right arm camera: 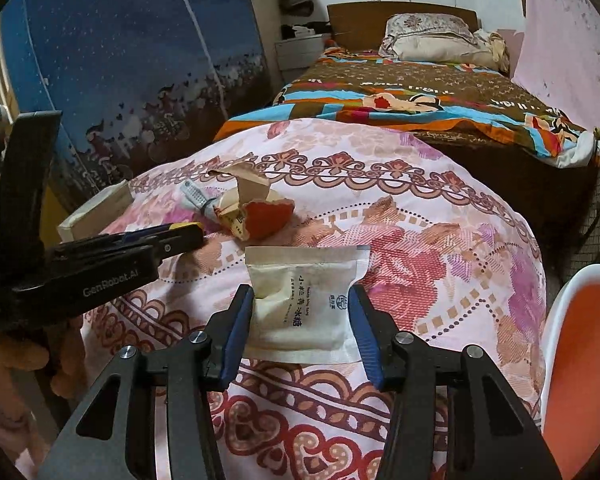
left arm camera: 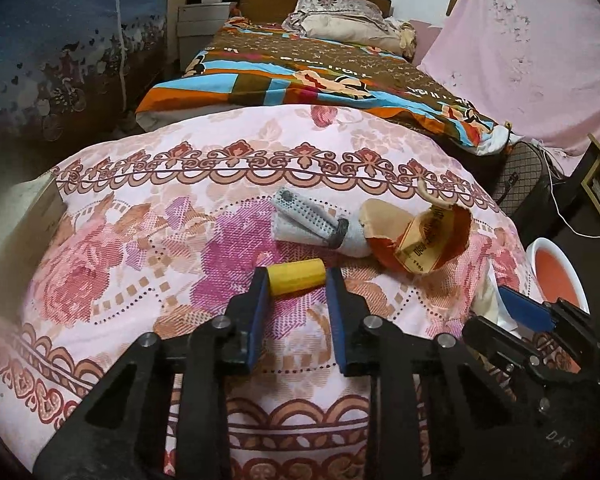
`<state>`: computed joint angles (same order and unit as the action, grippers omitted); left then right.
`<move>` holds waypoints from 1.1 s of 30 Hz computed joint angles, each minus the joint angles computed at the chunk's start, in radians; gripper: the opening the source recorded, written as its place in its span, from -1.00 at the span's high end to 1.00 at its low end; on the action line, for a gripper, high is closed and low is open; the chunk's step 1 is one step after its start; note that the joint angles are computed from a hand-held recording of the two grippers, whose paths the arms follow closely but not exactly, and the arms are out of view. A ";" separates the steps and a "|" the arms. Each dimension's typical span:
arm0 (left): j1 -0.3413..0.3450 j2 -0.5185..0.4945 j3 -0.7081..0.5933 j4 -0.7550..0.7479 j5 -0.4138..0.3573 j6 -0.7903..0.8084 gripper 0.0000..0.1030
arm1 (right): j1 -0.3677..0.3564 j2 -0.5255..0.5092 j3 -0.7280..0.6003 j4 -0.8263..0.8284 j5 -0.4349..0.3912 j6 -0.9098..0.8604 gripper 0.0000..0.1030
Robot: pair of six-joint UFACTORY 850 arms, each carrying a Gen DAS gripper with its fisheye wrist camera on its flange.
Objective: Collect trash
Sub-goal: 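Grasp the paper sachet with the right tool while the left tool grasps the yellow cap, then carry the sachet and yellow cap over the orange bucket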
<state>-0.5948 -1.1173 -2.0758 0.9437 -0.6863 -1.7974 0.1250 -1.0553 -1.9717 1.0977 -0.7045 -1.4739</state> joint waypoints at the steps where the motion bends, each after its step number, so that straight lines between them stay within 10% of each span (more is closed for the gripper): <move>1: -0.001 -0.001 -0.003 0.000 -0.004 0.000 0.76 | 0.000 0.001 0.001 0.003 0.000 -0.002 0.10; 17: -0.056 0.078 0.134 0.279 -0.034 -0.293 0.76 | -0.015 0.063 0.112 0.208 0.022 -0.221 0.10; 24: -0.114 0.136 0.249 0.595 -0.176 -0.594 0.76 | -0.051 0.124 0.231 0.515 -0.041 -0.496 0.10; 33: -0.165 0.123 0.236 0.734 -0.346 -0.607 0.76 | -0.091 0.200 0.396 0.863 -0.210 -0.831 0.10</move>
